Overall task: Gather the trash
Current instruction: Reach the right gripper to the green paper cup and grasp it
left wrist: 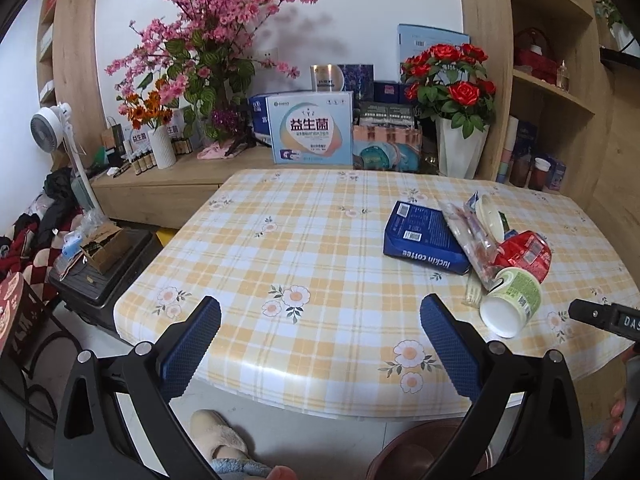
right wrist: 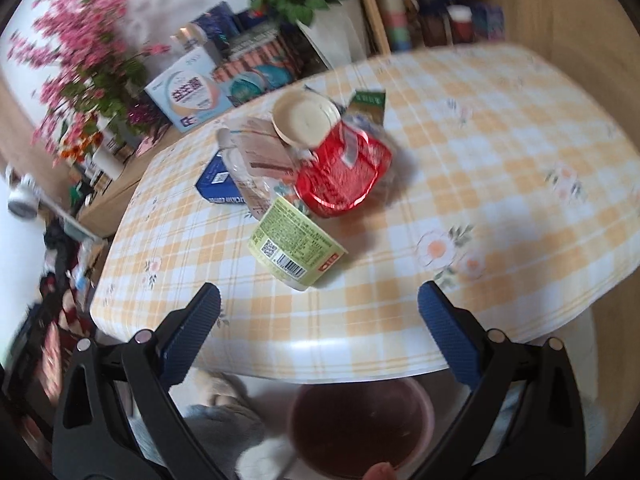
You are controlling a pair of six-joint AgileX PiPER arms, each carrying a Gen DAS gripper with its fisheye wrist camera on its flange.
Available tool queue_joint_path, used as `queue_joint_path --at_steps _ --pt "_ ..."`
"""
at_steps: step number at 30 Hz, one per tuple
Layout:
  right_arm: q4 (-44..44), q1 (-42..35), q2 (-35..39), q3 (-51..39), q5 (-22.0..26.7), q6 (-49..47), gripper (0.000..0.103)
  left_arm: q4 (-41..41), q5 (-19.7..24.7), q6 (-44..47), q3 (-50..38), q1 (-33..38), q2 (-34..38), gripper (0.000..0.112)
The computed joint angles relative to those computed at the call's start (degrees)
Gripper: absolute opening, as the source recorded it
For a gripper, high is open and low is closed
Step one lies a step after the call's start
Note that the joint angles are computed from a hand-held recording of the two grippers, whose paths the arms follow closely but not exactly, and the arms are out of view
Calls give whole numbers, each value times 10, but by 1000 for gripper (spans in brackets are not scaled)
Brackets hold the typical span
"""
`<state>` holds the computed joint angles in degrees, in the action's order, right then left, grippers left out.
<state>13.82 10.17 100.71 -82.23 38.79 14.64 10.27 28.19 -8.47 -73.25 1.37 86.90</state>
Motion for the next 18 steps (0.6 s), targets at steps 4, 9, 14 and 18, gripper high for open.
queue_joint_path --at_steps 4,9,14,18 --pt "20 7 56 -50 19 34 97 -9 8 3 -21 13 35 98" --pt "-1 19 105 -109 26 97 97 -44 17 23 -48 25 71 98" --pt "-12 24 150 -164 30 148 93 -43 8 24 -64 24 92 98" --pt "12 15 194 -215 52 173 85 -52 13 33 -78 24 107 98"
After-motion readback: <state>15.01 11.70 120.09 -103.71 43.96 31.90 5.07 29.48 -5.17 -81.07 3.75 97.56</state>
